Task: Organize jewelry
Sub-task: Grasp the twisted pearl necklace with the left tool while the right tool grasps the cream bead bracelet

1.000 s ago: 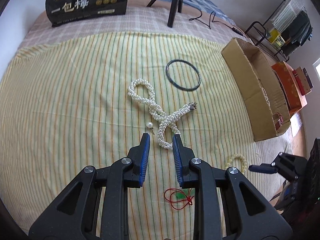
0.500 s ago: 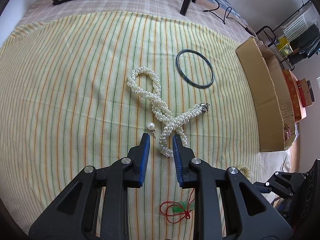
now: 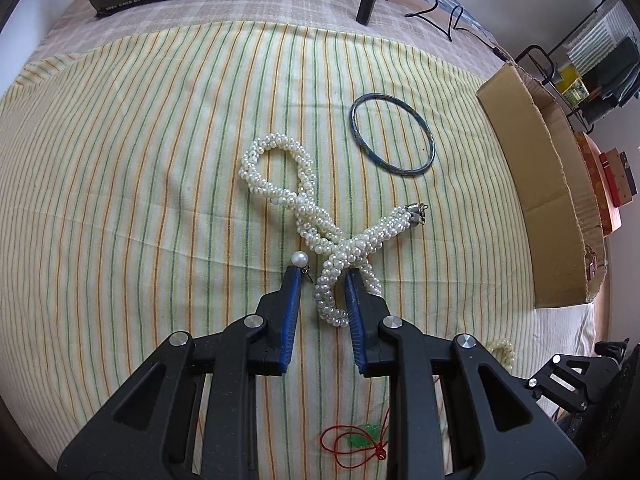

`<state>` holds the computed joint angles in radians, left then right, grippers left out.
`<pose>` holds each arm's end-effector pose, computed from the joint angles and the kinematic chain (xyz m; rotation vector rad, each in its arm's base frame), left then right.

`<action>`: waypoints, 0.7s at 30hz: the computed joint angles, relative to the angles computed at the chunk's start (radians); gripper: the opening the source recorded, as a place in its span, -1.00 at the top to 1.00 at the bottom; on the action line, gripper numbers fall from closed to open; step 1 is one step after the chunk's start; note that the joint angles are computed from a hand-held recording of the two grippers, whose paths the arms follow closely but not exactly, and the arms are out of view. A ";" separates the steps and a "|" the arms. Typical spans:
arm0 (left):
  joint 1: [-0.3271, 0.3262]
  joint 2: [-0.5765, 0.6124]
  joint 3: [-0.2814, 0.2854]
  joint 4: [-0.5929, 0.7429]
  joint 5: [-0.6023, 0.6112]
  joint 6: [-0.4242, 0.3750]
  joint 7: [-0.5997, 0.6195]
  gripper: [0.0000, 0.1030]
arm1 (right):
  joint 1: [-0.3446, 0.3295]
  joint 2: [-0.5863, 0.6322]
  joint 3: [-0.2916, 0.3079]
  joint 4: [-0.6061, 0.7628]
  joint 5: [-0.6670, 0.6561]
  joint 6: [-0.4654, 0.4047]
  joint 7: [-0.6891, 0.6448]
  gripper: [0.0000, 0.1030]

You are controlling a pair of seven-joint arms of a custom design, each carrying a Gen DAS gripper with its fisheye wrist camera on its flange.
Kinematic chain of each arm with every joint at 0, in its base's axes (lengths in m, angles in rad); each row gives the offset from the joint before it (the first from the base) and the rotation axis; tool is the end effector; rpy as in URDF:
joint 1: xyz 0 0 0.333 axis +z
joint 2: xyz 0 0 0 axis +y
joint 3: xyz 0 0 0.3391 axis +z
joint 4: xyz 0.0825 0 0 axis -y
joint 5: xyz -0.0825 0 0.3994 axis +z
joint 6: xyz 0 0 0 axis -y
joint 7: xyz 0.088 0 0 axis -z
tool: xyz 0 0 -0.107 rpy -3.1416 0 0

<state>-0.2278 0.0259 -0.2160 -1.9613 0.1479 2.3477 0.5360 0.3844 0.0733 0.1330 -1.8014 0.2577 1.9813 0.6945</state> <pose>0.5522 -0.2590 0.5152 -2.5523 1.5010 -0.5316 0.5253 0.3150 0.5298 -2.8477 0.3848 0.0806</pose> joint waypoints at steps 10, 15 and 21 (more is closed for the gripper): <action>-0.001 -0.015 0.000 -0.004 0.029 -0.005 -0.023 0.88 | 0.006 -0.023 0.001 -0.022 -0.015 0.038 0.004 0.87; -0.003 -0.041 -0.005 -0.005 0.048 0.026 -0.035 0.89 | 0.004 -0.028 -0.001 -0.010 -0.005 0.049 0.004 0.88; 0.009 -0.085 -0.011 -0.006 0.094 0.080 -0.087 0.89 | -0.003 -0.048 -0.007 0.009 0.040 0.078 0.012 0.88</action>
